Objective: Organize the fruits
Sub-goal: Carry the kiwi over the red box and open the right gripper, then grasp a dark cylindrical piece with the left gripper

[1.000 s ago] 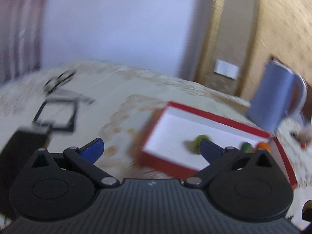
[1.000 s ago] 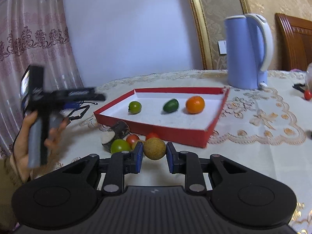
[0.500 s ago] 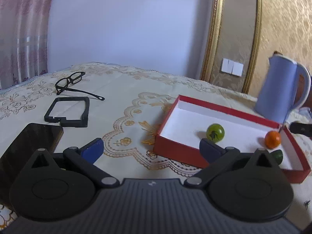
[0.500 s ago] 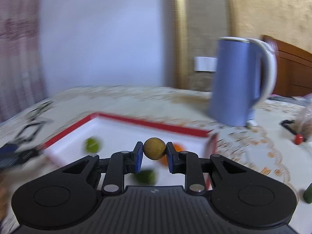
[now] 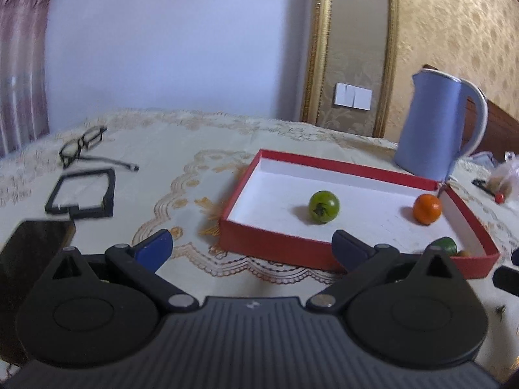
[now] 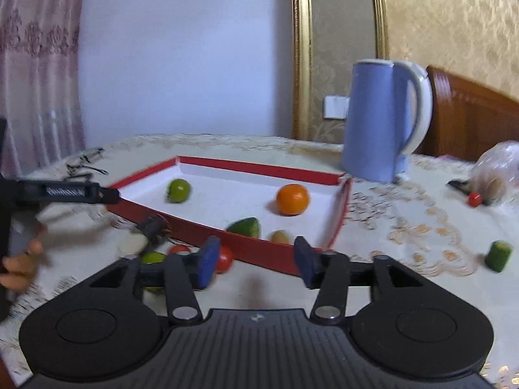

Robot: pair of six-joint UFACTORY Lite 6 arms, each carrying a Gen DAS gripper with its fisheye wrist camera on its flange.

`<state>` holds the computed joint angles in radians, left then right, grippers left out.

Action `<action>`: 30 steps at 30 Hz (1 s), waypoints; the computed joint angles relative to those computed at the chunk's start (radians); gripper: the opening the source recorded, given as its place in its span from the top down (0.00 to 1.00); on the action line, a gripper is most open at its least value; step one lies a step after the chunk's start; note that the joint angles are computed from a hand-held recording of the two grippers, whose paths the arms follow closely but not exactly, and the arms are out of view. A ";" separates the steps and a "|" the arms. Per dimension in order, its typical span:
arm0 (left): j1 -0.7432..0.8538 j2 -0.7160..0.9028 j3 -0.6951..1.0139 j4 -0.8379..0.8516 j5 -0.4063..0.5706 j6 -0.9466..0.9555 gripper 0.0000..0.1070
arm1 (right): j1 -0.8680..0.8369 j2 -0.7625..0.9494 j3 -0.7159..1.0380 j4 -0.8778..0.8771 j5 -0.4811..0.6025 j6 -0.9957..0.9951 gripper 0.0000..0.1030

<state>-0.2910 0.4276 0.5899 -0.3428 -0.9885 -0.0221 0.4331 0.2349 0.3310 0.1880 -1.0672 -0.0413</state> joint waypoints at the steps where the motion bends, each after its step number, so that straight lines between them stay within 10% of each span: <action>1: -0.002 -0.013 -0.006 0.036 0.013 -0.005 0.04 | 0.010 0.005 0.008 0.028 0.008 -0.012 0.45; 13: -0.163 0.035 0.268 -0.219 0.406 0.412 0.04 | -0.148 0.023 0.039 -0.199 0.042 0.167 0.30; 21: -0.098 0.084 0.346 0.052 0.575 0.146 0.71 | -0.154 0.032 0.043 -0.195 0.043 0.182 0.26; 30: 0.014 0.000 0.137 0.141 0.349 -0.058 0.72 | -0.145 0.024 0.017 -0.179 -0.006 0.177 0.26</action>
<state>-0.2765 0.4276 0.7270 -0.2021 -0.6393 -0.0797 0.2881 0.2588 0.3484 0.0091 -1.0731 0.1360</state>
